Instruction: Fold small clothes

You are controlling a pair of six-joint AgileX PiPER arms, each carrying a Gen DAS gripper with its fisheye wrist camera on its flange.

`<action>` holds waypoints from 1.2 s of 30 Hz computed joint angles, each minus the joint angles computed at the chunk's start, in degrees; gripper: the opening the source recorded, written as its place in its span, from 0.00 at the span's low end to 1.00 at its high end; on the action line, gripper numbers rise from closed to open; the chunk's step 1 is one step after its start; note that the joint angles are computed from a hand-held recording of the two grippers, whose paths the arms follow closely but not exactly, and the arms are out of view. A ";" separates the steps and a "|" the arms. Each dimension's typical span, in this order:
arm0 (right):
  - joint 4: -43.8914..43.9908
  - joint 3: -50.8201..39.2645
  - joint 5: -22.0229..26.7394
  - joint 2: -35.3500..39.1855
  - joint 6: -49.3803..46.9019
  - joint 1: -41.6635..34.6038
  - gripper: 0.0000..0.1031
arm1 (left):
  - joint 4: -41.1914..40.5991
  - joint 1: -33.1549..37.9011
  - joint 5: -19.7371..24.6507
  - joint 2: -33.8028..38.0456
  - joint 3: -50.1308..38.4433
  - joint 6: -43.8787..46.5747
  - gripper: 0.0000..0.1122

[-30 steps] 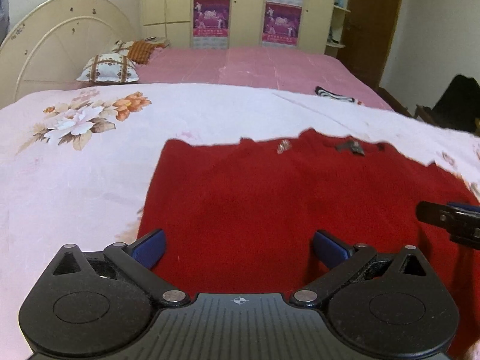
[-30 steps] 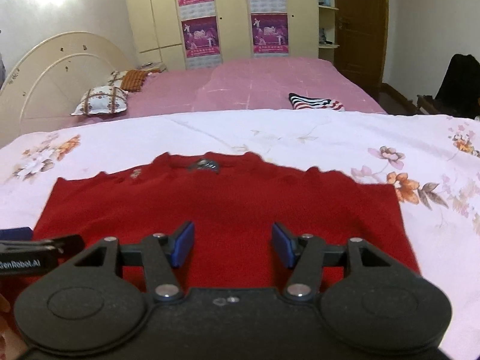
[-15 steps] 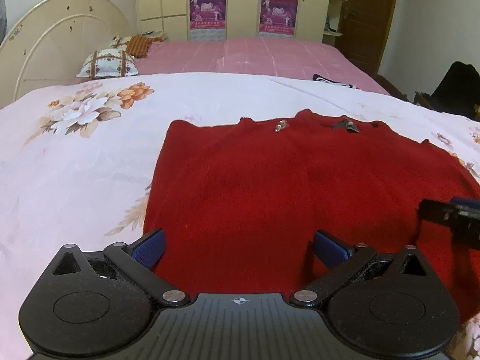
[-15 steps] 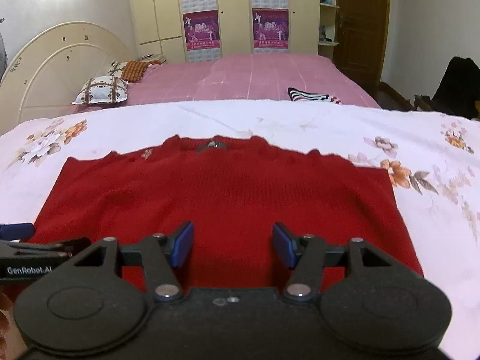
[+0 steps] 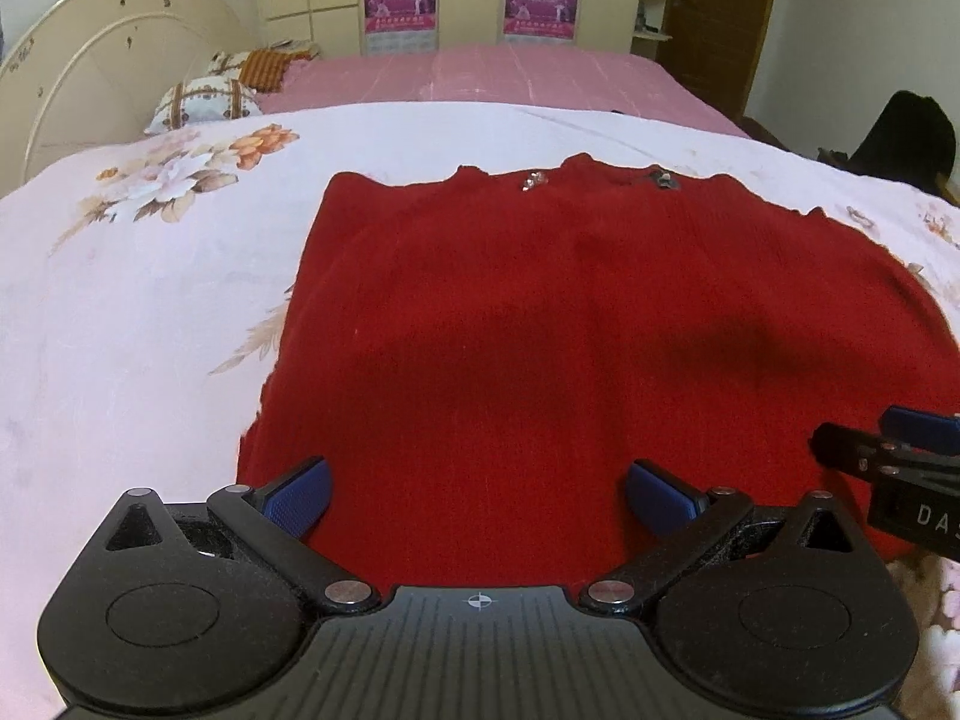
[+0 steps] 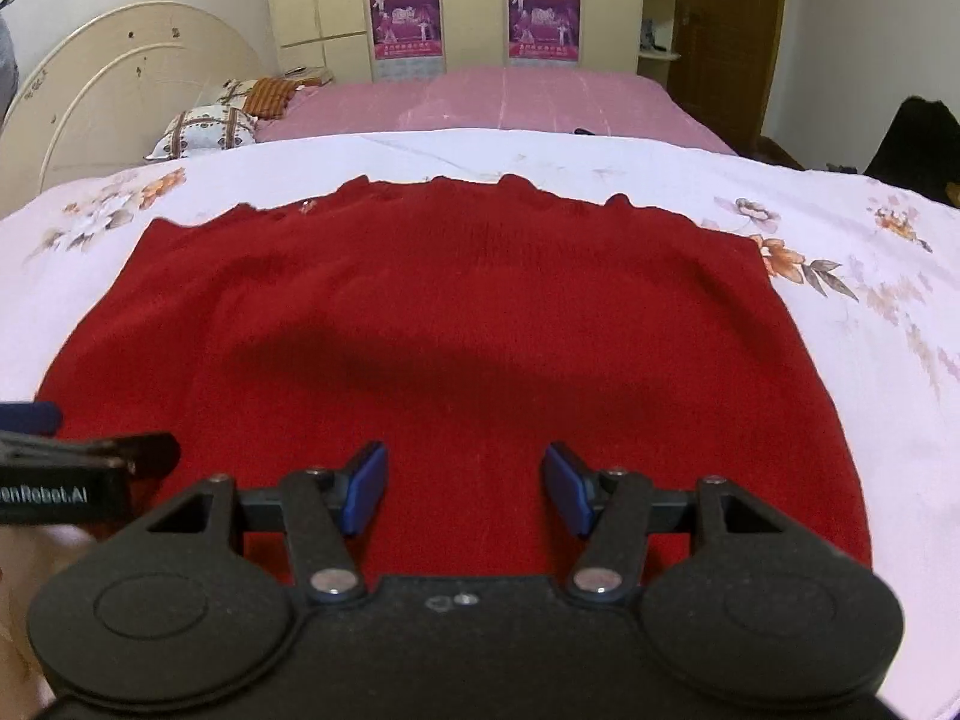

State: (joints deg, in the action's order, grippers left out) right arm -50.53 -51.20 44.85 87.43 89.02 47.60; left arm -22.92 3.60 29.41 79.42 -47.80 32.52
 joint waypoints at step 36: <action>-5.52 2.49 -2.02 -2.71 7.82 1.13 0.57 | -60.69 28.55 21.96 11.22 10.19 30.90 0.35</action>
